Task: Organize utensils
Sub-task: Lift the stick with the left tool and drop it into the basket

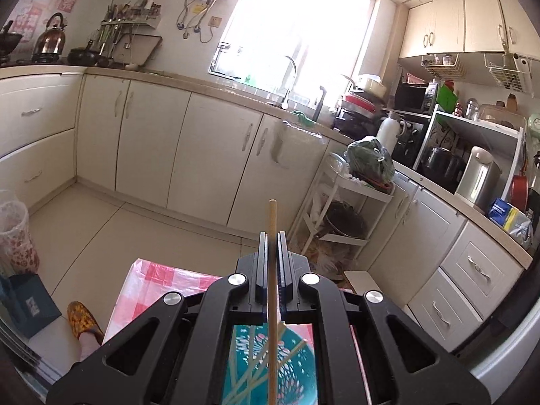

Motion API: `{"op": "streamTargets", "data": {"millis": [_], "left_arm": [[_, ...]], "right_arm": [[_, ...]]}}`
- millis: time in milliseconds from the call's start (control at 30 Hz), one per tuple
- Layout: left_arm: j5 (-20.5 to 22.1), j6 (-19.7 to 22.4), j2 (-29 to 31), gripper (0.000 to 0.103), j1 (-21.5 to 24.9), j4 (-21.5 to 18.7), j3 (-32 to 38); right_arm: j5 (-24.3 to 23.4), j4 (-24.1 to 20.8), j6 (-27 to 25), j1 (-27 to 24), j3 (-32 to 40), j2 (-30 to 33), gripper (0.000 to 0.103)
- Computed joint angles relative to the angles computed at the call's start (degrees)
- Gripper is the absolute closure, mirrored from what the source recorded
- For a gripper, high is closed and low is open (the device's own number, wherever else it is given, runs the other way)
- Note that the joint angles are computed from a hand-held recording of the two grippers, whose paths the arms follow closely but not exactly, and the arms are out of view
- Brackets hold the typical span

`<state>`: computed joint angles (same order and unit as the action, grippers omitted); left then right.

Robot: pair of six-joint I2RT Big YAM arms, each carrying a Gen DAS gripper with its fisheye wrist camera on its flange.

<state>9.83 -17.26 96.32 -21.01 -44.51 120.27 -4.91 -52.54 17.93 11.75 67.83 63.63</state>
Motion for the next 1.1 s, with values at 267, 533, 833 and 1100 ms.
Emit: {"op": "streamTargets", "data": {"millis": [267,533,833,1100], "left_arm": [[-4.0,0.3,5.3,0.098,-0.4,0.0,4.5],[-5.7,1.1,5.1,0.098,-0.7,1.4,3.1],[-6.1,6.0,4.9,0.098,-1.8,-2.7,2.3],[-7.3,7.0,-1.7,0.084,-0.8,-2.8,-6.7]], "right_arm": [[-1.9,-0.1,-0.5,-1.2,0.2,0.2,0.093],[-2.3,-0.1,-0.7,-1.4,0.2,0.2,0.093],[-2.2,-0.1,-0.6,-1.3,0.2,0.2,0.093],[-2.3,-0.1,-0.7,-1.4,0.2,0.2,0.093]]}}
